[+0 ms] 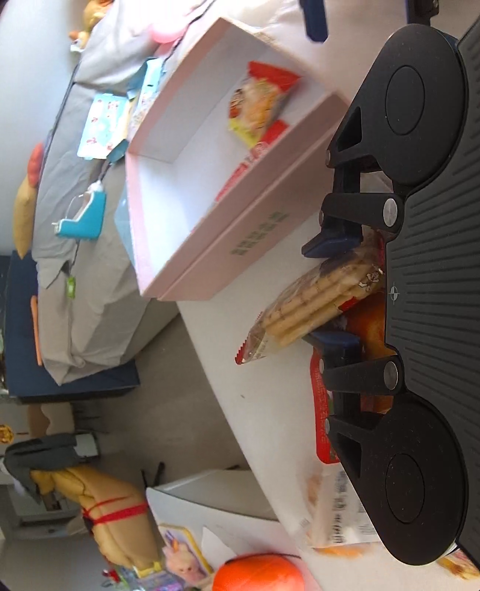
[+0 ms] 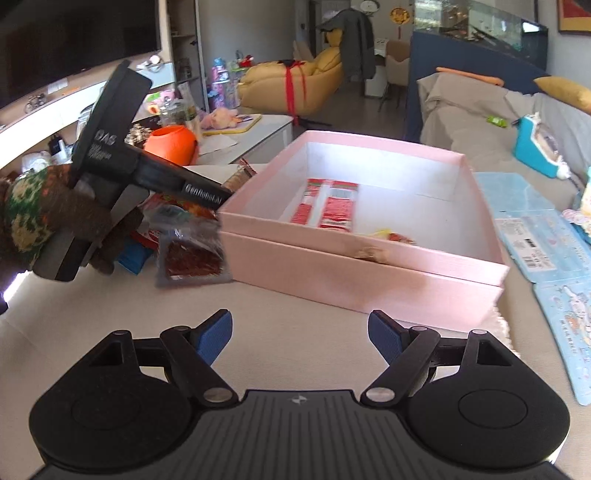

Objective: Organize snacks

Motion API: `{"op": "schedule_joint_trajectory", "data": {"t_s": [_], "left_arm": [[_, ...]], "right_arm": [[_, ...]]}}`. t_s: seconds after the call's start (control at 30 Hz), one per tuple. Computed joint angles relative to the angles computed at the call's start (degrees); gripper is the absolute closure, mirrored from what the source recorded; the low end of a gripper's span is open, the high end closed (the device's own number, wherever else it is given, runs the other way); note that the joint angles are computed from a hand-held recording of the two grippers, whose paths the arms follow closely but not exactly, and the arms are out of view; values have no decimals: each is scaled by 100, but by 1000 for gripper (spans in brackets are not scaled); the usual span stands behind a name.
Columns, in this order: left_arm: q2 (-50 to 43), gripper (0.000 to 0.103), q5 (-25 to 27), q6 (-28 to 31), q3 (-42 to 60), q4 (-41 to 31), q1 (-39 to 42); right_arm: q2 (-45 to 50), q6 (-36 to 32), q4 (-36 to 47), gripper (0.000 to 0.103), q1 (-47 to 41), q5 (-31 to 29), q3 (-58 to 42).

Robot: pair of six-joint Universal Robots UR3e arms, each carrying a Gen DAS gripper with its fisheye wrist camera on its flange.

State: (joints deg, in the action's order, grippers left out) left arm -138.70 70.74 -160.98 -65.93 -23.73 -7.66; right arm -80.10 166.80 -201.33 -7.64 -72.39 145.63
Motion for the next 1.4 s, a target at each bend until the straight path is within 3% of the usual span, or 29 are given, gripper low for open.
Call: {"op": "schedule_joint_trajectory", "data": {"t_s": [0.1, 0.33, 0.4, 0.5, 0.57, 0.7, 0.73, 0.83, 0.97, 1.0, 1.07, 1.13, 1.2, 1.23, 1.27, 1.4], "left_arm": [[622, 57, -24, 21, -1130, 452, 159], [1694, 62, -142, -152, -2832, 1024, 575], [1962, 68, -413, -312, -3223, 1090, 798], [2349, 68, -912, -610, -3903, 1492, 1168], [2591, 68, -1095, -725, -4388, 1952, 1334], [2840, 68, -1399, -586, -4717, 2166, 1367], [2823, 68, -1408, -476, -4634, 2045, 1287], [2557, 68, -1080, -157, -4171, 1773, 814], [1855, 66, -139, -120, -3182, 1603, 84], [1649, 66, 27, -75, -2886, 1488, -38], [1398, 66, -76, -18, -2499, 1279, -86], [1322, 66, -186, -35, -2306, 1050, -72], [1389, 66, -243, -32, -2398, 1023, -36], [1466, 59, -281, 17, -2468, 902, -7], [1519, 59, -249, 84, -2499, 701, -11], [1942, 61, -469, -161, -3487, 1313, 186]], "right_arm": [[204, 128, 456, 22, 359, 60, -490], [1271, 497, 1050, 22, 1620, -549, -2083], [1664, 658, 1163, 17, 1913, -865, -2584], [2137, 807, 876, 17, 2199, -1235, -3007], [2266, 862, 705, 22, 2271, -1330, -3051], [1904, 582, 656, 50, 2269, -1186, -2638], [1788, 520, 634, 64, 2268, -1197, -2475], [1440, 401, 369, 66, 2139, -1133, -1838], [880, 310, 43, 66, 1713, -900, -898], [785, 291, -7, 65, 1634, -874, -744], [659, 273, -278, 54, 1461, -790, -355], [644, 282, -592, 31, 1327, -766, -51], [777, 276, -1142, 27, 1102, -582, 316], [841, 249, -1369, 26, 986, -448, 449], [883, 235, -1518, 26, 907, -355, 538], [914, 192, -1578, 20, 842, -250, 572]]}}
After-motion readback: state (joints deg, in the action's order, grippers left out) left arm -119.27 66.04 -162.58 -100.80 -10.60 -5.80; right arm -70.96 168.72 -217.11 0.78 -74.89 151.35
